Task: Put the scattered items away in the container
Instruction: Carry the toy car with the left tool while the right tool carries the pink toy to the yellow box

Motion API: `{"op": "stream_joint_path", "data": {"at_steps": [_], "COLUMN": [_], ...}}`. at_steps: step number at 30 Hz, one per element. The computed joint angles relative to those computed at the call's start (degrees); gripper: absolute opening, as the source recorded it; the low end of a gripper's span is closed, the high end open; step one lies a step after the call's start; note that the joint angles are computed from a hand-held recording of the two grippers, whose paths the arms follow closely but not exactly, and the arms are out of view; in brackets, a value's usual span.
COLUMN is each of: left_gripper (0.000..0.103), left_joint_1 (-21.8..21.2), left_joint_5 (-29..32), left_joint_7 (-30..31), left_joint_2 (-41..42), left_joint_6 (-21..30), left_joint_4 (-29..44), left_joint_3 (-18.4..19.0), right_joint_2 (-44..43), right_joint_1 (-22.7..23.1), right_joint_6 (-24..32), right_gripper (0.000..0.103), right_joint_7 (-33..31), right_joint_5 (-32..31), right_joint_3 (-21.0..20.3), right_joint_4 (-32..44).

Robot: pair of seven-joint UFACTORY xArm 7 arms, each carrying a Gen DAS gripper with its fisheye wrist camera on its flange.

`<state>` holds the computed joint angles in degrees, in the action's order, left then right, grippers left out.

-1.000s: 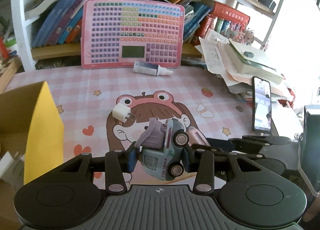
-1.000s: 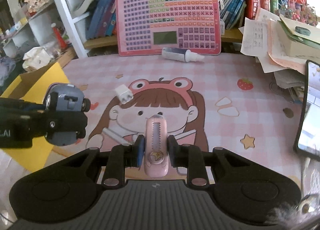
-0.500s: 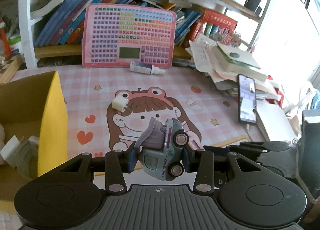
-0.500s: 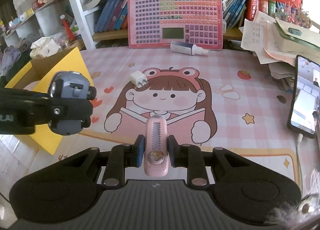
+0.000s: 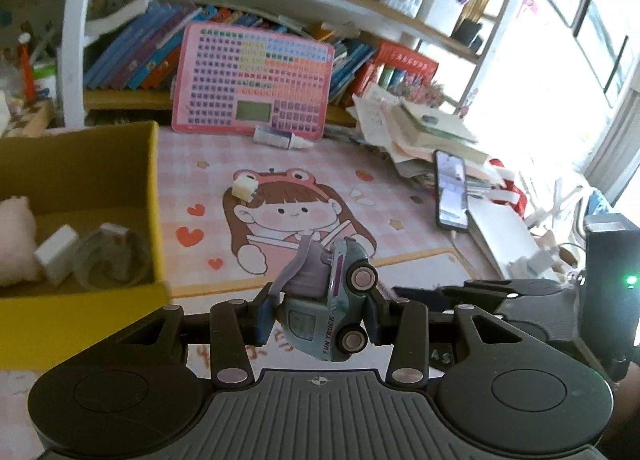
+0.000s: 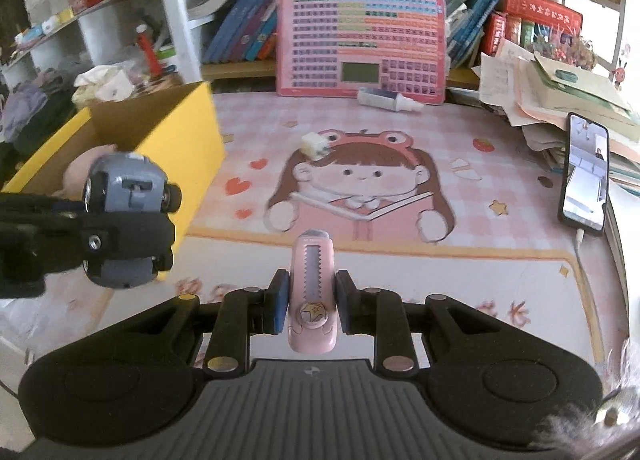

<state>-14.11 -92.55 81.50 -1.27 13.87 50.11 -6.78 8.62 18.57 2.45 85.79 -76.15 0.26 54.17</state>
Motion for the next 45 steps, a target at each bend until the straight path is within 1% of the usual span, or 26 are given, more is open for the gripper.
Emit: {"op": "stream_joint_path", "data": {"at_steps": [2,3,8,11,15,20,23,28,39,45], "left_gripper": [0.042,0.042,0.042,0.042,0.042,0.042,0.042,0.042,0.042,0.042], "left_joint_1": [0.7,1.1,3.6,4.9,6.4,7.7,7.9,8.3,9.4,9.4], "left_joint_5": [-1.6,-1.6,0.3,0.9,1.1,5.8,7.8,9.3,13.3,12.6], "left_joint_7": [3.0,3.5,2.3,2.0,3.9,1.8,1.4,0.8,-1.1,0.2], "left_joint_2": [-3.3,-4.8,-10.5,-13.5,-17.9,-21.0,-22.1,-23.2,-23.4,-21.9], "left_joint_6": [1.3,2.1,5.8,6.4,6.6,7.4,7.5,7.1,5.7,4.7], "left_joint_4": [-3.1,-4.7,-11.3,-14.8,-18.7,-22.3,-23.6,-25.3,-26.7,-25.6], "left_joint_3": [0.8,1.3,4.0,5.2,6.6,8.4,9.8,11.7,14.6,15.9], "right_joint_2": [-1.6,-2.3,-4.9,-5.6,-5.9,-5.4,-4.7,-3.1,0.8,3.4], "right_joint_1": [1.3,1.8,3.6,4.9,6.7,9.3,10.5,12.6,15.9,17.6], "right_joint_6": [1.7,2.8,8.2,11.1,13.8,16.1,16.8,17.2,16.1,15.3], "right_gripper": [0.023,0.023,0.023,0.023,0.023,0.023,0.023,0.023,0.023,0.023], "right_joint_7": [1.4,2.2,5.3,7.1,9.1,10.2,9.6,7.5,3.4,-0.5], "right_joint_5": [-0.5,-0.7,-0.6,-0.5,0.0,0.5,0.9,2.5,4.6,6.5], "right_joint_3": [1.1,1.9,6.3,8.5,10.6,12.1,12.5,12.6,10.9,9.5], "right_joint_4": [-1.2,-1.8,-3.4,-3.9,-4.0,-3.2,-2.3,-0.7,3.3,6.2]}}
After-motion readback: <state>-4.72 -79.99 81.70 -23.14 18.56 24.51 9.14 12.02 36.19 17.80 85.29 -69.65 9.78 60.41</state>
